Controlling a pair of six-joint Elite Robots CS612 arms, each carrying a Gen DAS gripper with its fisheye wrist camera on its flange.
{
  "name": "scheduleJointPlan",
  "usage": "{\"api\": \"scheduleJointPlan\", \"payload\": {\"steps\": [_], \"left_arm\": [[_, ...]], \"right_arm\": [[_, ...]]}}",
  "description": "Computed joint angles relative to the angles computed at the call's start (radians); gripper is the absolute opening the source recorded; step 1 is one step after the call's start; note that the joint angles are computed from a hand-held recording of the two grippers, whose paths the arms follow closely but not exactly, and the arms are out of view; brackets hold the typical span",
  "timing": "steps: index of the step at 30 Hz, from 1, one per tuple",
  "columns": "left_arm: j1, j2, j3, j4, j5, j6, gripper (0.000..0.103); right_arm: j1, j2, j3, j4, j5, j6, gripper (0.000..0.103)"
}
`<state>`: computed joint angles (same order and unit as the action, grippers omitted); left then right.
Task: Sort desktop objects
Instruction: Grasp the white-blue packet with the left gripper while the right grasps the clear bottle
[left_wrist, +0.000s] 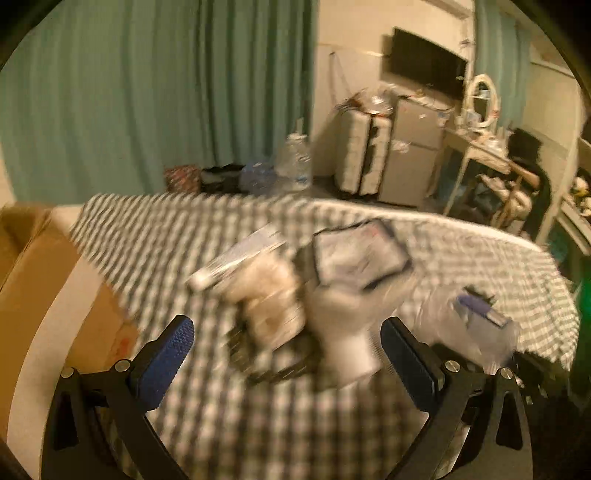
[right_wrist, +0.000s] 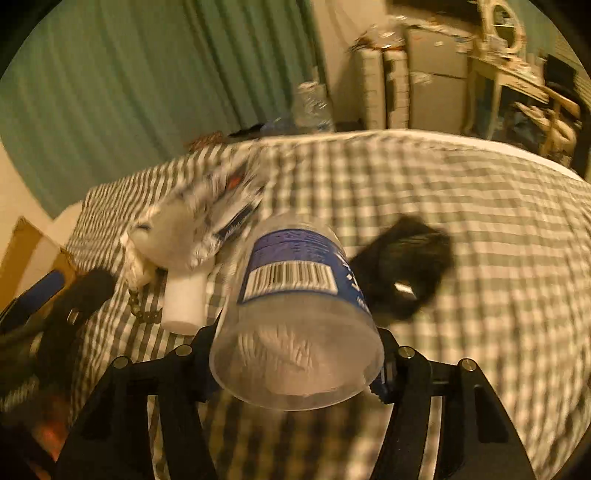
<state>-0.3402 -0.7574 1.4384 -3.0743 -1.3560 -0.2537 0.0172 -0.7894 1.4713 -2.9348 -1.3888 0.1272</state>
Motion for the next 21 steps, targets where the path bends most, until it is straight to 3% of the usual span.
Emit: {"api": "scheduleJointPlan", "payload": {"steps": [2, 6, 10, 16, 17, 18, 19, 21], "left_arm": [[-0.009, 0.024, -0.048, 0.009, -0.005, 0.039, 0.103], [-0.018, 0.062, -0.132, 0.138, -0.02, 0.054, 0.103], [-0.019, 0.077, -0.152, 0.165, -0.089, 0.024, 0.103], [-0.034, 0.11, -0.209, 0.191, -0.089, 0.035, 0.1], [-0.038, 0.112, -0.211, 0.187, -0.085, 0.038, 0.093], [-0.041, 0.118, -0.223, 0.197, -0.101, 0.053, 0.055], [-0.041, 0.121, -0.238, 0.242, -0.122, 0.068, 0.01], [-0.042, 0.125, -0.257, 0.303, -0.139, 0.082, 0.009]], "right_arm": [[-0.015, -0.023, 0.031, -0.037, 0.004, 0.037, 0.06], [-0.017, -0.042, 0.054, -0.062, -0.056, 0.034, 0.06], [-0.036, -0.048, 0.07, -0.083, -0.016, 0.068, 0.06], [-0.064, -0.073, 0.114, -0.135, -0.001, 0.101, 0.06], [-0.068, -0.075, 0.119, -0.142, -0.01, 0.109, 0.06], [-0.07, -0.074, 0.121, -0.146, -0.013, 0.114, 0.06], [-0.075, -0.073, 0.121, -0.145, -0.006, 0.118, 0.06], [-0.082, -0.068, 0.113, -0.135, 0.003, 0.128, 0.06]]}}
